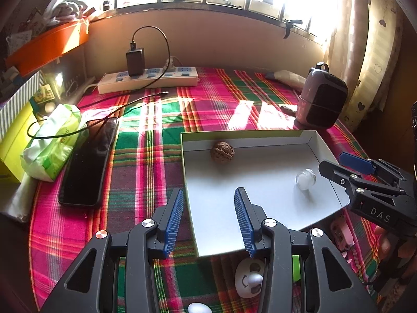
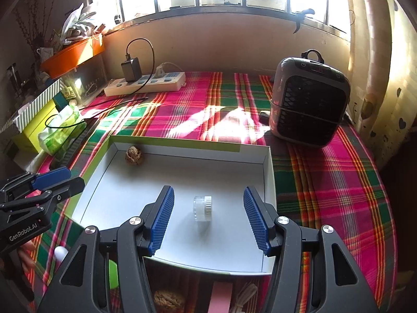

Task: Organize objects
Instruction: 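Grasp the white mushroom-shaped knob with the left tool while the right tool reaches toward the pink clip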

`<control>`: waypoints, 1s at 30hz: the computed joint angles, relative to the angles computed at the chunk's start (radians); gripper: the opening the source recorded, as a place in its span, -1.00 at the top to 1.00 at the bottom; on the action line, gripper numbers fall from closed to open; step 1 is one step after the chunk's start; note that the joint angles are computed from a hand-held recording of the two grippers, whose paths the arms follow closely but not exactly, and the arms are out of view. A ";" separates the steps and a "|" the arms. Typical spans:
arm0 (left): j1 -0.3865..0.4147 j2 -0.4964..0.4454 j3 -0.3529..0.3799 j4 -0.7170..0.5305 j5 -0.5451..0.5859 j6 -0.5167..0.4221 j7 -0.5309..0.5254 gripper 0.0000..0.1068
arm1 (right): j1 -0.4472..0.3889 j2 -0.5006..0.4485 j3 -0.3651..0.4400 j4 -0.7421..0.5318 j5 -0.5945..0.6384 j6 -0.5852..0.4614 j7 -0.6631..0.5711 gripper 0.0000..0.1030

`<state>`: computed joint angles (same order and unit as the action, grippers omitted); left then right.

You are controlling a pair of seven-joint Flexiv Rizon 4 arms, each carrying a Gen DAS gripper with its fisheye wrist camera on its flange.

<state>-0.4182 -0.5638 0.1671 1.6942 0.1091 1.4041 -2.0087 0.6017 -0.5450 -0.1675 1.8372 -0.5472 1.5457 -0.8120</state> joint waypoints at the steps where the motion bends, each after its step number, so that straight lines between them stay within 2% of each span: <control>1: -0.003 0.007 0.004 0.014 0.003 0.005 -0.006 0.27 | 0.007 0.006 -0.009 0.012 -0.003 0.010 0.003 -0.10; 8: -0.011 0.057 0.015 0.126 0.006 0.058 -0.031 0.27 | 0.109 0.054 -0.133 0.121 -0.001 0.101 0.026 -0.10; 12: -0.011 0.085 0.013 0.190 0.001 0.114 -0.036 0.27 | 0.189 0.072 -0.212 0.175 0.035 0.146 -0.002 -0.10; 16: -0.025 0.102 0.025 0.231 -0.005 0.124 -0.037 0.27 | 0.255 0.085 -0.267 0.222 0.087 0.183 -0.040 -0.10; 23: 0.001 0.117 -0.025 0.309 -0.039 0.167 0.016 0.27 | 0.338 0.106 -0.323 0.285 0.187 0.212 -0.109 -0.10; 28: -0.019 0.102 -0.020 0.315 -0.069 0.166 0.037 0.27 | 0.362 0.113 -0.321 0.302 0.257 0.214 -0.153 -0.10; 30: -0.005 0.100 -0.039 0.322 -0.085 0.174 0.052 0.27 | 0.375 0.117 -0.325 0.310 0.283 0.209 -0.174 -0.10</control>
